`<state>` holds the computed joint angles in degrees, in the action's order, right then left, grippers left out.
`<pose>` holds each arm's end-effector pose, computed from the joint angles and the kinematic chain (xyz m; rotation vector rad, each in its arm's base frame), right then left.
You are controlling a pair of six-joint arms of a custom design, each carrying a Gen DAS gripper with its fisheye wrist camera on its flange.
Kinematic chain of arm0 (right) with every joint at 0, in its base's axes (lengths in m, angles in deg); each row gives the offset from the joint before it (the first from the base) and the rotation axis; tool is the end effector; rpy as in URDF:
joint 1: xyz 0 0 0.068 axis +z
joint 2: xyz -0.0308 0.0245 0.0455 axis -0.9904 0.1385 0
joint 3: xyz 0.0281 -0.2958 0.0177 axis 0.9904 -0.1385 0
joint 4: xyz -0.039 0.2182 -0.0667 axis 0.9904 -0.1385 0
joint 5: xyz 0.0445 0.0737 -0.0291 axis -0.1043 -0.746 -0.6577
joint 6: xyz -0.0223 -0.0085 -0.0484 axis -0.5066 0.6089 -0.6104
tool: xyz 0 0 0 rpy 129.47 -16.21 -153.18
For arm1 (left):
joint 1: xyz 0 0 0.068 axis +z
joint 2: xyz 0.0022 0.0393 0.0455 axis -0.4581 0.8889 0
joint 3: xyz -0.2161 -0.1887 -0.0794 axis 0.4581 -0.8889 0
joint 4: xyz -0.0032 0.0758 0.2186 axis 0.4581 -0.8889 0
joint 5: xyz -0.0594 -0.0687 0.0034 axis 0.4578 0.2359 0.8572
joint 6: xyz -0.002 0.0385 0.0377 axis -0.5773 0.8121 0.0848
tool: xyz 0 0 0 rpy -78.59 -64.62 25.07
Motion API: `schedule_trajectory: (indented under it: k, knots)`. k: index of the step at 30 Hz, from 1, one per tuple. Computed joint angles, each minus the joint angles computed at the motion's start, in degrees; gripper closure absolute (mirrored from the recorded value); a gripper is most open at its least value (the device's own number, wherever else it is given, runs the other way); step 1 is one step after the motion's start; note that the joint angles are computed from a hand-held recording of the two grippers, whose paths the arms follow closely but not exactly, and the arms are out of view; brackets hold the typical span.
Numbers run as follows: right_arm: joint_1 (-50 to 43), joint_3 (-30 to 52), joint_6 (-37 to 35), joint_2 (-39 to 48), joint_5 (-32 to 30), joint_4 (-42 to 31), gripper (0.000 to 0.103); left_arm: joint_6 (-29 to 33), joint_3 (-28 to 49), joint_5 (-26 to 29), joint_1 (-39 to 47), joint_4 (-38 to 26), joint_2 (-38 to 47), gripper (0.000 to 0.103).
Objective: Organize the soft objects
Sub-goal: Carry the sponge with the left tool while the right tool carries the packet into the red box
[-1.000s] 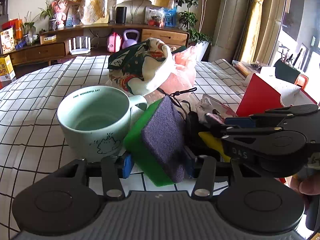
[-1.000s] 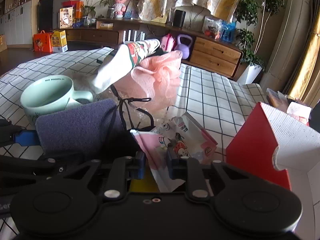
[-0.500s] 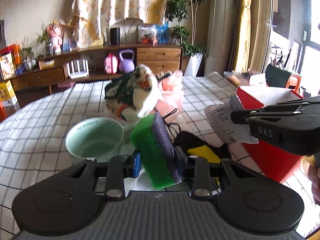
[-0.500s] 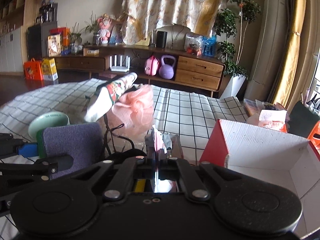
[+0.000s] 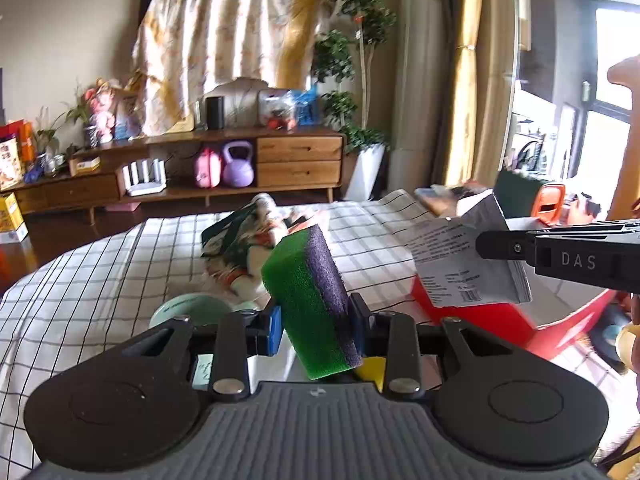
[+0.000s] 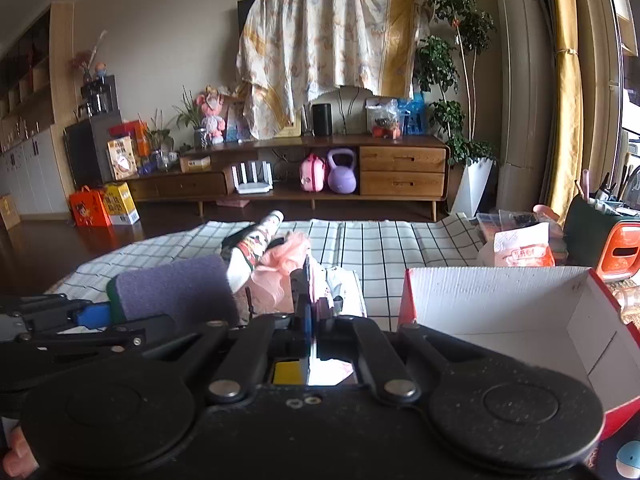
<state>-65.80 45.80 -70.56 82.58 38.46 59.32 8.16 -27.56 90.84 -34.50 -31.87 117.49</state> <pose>0.2186 0.0621 0.1742 -0.1497 2.0304 0.2008 0.2706 -0.0406 0.1487 0.2846 2.0381 -0.2369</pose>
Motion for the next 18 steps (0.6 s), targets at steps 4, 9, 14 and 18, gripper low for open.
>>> schedule_trajectory:
  k: [4, 9, 14, 18]
  knots:
    - [-2.3, -1.4, -0.3, -7.6, -1.9, -3.9, 0.102, 0.2, 0.2, 1.3, -1.8, -3.8, -4.6, 0.070]
    - [-7.6, -2.2, -1.2, -13.0, -5.2, -7.1, 0.102, 0.7, 1.3, 0.7, -5.9, -7.1, -7.7, 0.070]
    - [-14.1, -4.1, -2.8, -16.0, -8.9, -7.4, 0.102, 0.6, 4.5, -0.9, -10.5, -10.4, -7.6, 0.070]
    - [-20.0, -4.8, -4.5, -15.7, -12.9, -6.3, 0.102, 0.1, 7.4, -3.2, -15.2, -12.7, -6.8, 0.070]
